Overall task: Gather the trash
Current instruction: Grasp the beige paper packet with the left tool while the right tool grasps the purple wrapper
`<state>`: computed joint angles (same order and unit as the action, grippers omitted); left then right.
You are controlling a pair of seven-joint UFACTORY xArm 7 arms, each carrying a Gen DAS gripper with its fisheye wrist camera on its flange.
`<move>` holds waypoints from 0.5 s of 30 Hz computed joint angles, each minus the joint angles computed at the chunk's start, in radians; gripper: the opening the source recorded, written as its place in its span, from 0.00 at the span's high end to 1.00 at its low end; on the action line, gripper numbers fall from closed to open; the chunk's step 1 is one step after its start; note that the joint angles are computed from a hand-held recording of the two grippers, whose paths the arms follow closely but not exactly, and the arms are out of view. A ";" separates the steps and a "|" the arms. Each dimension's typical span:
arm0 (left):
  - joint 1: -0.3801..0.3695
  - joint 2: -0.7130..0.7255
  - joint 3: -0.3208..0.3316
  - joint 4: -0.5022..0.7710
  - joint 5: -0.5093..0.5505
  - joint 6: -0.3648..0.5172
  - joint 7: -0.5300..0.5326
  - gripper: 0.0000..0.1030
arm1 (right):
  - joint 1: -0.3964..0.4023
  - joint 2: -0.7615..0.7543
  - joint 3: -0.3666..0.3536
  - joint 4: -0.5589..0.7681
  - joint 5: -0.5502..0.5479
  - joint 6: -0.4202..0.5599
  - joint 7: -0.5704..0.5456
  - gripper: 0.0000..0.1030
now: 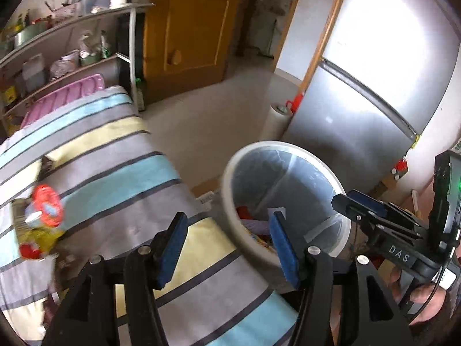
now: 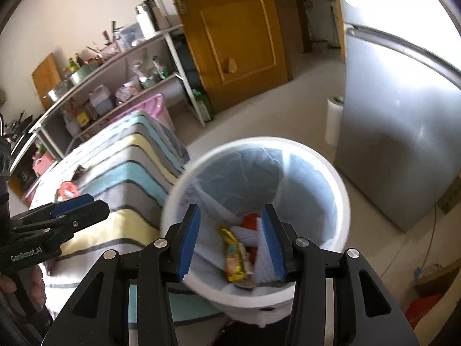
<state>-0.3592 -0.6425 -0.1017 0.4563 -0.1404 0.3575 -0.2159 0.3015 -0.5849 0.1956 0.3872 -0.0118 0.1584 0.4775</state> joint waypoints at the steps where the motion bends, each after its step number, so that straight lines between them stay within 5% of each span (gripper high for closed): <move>1: 0.017 -0.037 -0.003 -0.018 0.008 0.012 -0.009 0.40 | 0.006 -0.003 0.010 0.004 0.000 -0.001 0.005 0.56; 15: 0.241 -0.492 0.091 -0.226 0.094 0.186 0.004 0.35 | 0.138 0.118 0.125 0.104 -0.031 -0.078 0.058 0.56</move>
<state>-0.1178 -1.1349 -0.0108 0.2306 -0.0468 0.5436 -0.2123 0.4397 -0.4673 0.3208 0.4910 -0.0425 0.0801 0.5358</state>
